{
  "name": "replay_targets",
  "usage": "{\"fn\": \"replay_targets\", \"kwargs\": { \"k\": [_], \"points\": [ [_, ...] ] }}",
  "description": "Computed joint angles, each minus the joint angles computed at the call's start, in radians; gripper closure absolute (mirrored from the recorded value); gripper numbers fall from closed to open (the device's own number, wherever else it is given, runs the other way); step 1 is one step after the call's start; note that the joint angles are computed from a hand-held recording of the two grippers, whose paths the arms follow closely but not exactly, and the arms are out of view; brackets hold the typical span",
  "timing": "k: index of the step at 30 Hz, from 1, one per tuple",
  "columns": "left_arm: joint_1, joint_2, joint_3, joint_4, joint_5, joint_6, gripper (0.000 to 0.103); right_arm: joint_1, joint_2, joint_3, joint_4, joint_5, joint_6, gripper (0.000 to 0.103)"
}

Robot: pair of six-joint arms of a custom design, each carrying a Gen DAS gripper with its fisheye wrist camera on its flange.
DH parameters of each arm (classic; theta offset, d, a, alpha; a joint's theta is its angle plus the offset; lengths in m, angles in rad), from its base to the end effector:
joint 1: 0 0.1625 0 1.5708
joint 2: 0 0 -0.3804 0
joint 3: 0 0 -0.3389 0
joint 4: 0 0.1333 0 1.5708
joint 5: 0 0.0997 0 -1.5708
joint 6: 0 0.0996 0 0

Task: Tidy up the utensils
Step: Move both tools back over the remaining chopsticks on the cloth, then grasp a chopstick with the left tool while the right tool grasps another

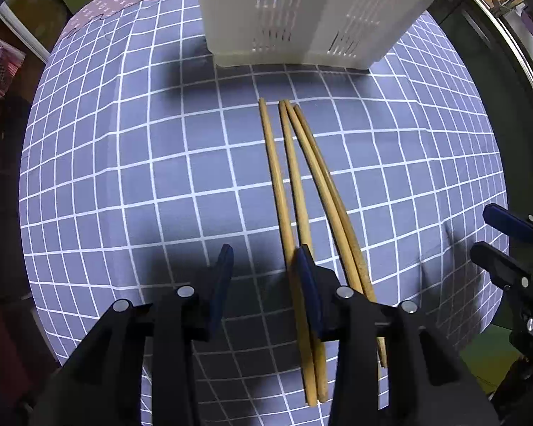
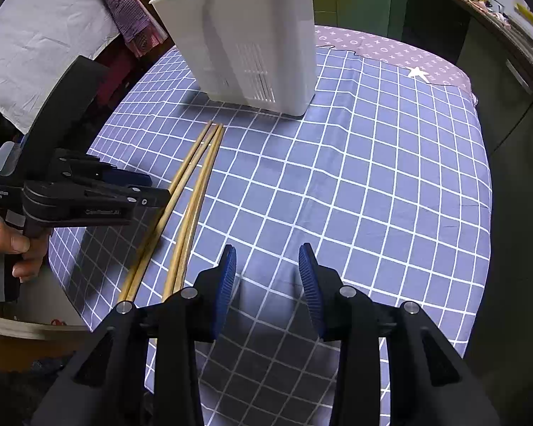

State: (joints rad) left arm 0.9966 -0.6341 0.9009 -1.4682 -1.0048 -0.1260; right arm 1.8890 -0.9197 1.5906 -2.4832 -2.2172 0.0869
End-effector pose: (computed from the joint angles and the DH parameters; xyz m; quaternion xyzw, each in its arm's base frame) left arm -0.2213 -0.6858 0.1841 0.2598 0.9089 0.0715 0.3183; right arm 0.2610 -0.5582 0.2010 0.0706 -0.9394 0.1753 0.2859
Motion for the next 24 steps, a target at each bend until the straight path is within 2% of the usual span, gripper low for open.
{"fn": "replay_targets", "kwargs": {
  "k": [11, 13, 16, 20, 24],
  "points": [
    [-0.021, 0.060, -0.077, 0.047, 0.006, -0.027, 0.074, -0.007, -0.013, 0.020, -0.006, 0.002, 0.009, 0.066],
    [-0.026, 0.064, -0.072, 0.044, 0.000, -0.026, 0.088, -0.009, -0.014, 0.023, -0.006, 0.004, 0.010, 0.066],
    [-0.033, 0.072, -0.089, 0.061, -0.003, -0.038, 0.094, -0.011, -0.016, 0.029, -0.006, 0.007, 0.012, 0.066],
    [-0.034, 0.086, -0.118, 0.079, -0.021, -0.056, 0.096, -0.014, -0.019, 0.035, -0.005, 0.006, 0.013, 0.066],
    [-0.017, 0.058, -0.112, 0.073, -0.030, -0.029, 0.096, -0.014, -0.020, 0.031, 0.005, 0.007, 0.017, 0.066]
  ]
}}
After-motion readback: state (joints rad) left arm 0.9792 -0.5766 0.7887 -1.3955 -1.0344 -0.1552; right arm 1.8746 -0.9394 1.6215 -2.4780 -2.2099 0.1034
